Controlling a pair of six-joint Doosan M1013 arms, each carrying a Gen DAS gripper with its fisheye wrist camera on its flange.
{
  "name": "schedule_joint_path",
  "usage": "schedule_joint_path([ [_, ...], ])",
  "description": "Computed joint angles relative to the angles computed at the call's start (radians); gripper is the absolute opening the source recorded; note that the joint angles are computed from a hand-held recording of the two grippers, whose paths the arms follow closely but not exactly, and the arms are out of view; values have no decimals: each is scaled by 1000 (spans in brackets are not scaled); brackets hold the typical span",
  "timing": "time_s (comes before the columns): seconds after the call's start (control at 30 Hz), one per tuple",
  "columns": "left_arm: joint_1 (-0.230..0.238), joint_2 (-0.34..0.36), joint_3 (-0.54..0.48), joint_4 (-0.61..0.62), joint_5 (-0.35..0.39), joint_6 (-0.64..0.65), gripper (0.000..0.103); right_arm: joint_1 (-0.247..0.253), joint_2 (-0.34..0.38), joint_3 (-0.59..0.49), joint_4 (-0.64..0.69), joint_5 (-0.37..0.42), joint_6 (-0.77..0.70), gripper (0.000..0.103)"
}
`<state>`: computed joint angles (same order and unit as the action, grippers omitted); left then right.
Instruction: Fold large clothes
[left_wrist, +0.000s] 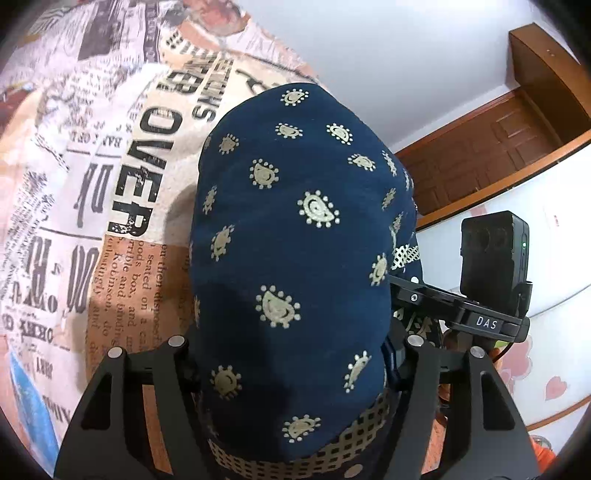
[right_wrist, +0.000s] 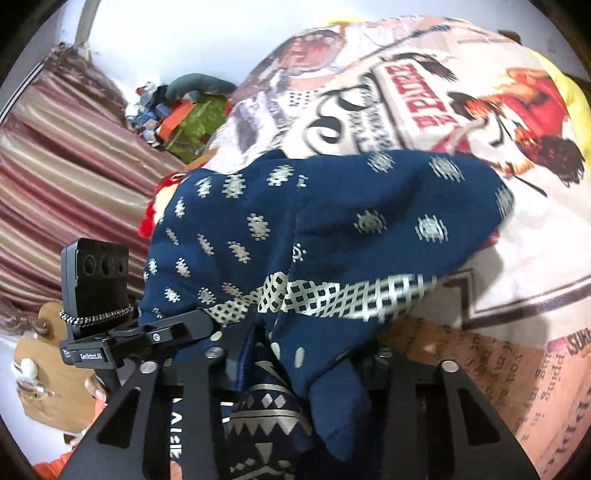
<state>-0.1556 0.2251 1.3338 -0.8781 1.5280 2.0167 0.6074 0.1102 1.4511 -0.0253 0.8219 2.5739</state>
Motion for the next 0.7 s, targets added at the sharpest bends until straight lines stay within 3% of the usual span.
schedule_joint_path([
  [0.37,80,-38,-18,-29,24,34,65,74,33,-122,-87,75,25,36],
  [0.7,194,-39,-12,-32,35,59,65,124,144,-285,-74,126,-37,36],
])
